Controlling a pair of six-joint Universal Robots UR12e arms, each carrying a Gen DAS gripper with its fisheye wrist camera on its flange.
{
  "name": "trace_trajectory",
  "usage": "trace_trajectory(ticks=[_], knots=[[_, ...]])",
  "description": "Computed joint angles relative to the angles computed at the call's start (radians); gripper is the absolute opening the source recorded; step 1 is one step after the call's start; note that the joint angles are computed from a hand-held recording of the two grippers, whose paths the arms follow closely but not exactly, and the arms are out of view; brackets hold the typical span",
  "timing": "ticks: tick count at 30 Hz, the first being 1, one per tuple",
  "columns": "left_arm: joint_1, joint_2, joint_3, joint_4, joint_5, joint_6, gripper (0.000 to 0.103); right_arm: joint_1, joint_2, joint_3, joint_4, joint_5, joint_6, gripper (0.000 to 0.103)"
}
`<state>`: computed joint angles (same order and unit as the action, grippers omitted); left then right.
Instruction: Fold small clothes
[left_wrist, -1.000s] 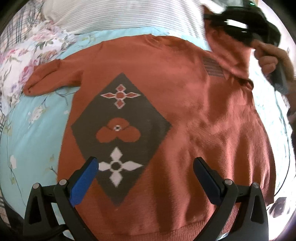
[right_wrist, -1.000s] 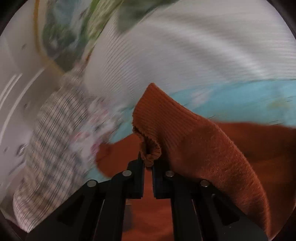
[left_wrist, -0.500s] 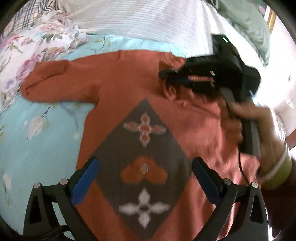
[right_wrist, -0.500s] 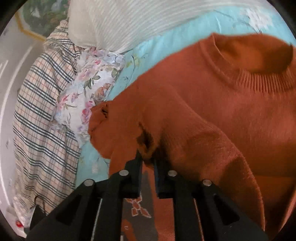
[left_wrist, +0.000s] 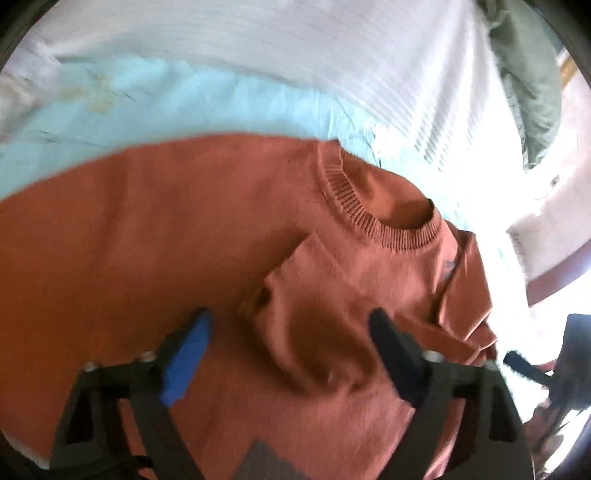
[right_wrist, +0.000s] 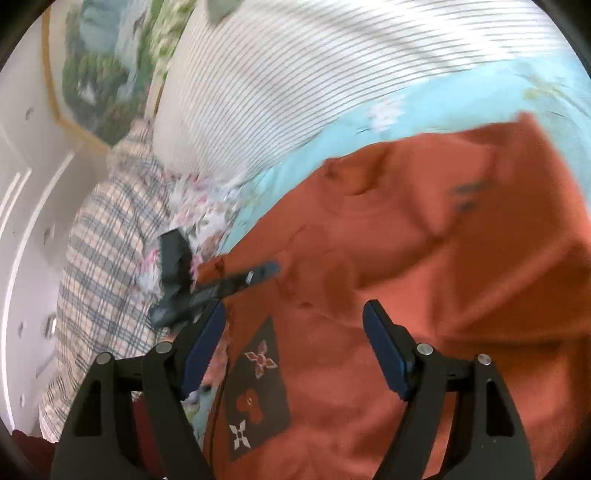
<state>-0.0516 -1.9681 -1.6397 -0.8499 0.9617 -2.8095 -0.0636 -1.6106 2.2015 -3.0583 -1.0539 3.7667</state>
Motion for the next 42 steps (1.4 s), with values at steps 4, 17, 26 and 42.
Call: trace_trajectory(ticks=[4, 17, 26, 42], knots=[[-0.023, -0.01, -0.002, 0.053, 0.038, -0.003, 0.004, -0.018, -0.057, 0.059, -0.046, -0.063, 0.056, 0.077], [0.065, 0.081, -0.17, 0.2, 0.067, -0.215, 0.03, -0.061, -0.14, 0.112, 0.007, -0.257, 0.024, 0.077], [0.06, 0.109, -0.238, 0.487, 0.117, -0.304, 0.005, -0.069, -0.088, 0.045, 0.201, -0.456, -0.126, 0.077], [0.063, 0.116, -0.236, 0.463, 0.081, -0.252, 0.004, -0.117, -0.033, 0.034, 0.082, -0.375, -0.115, 0.013]])
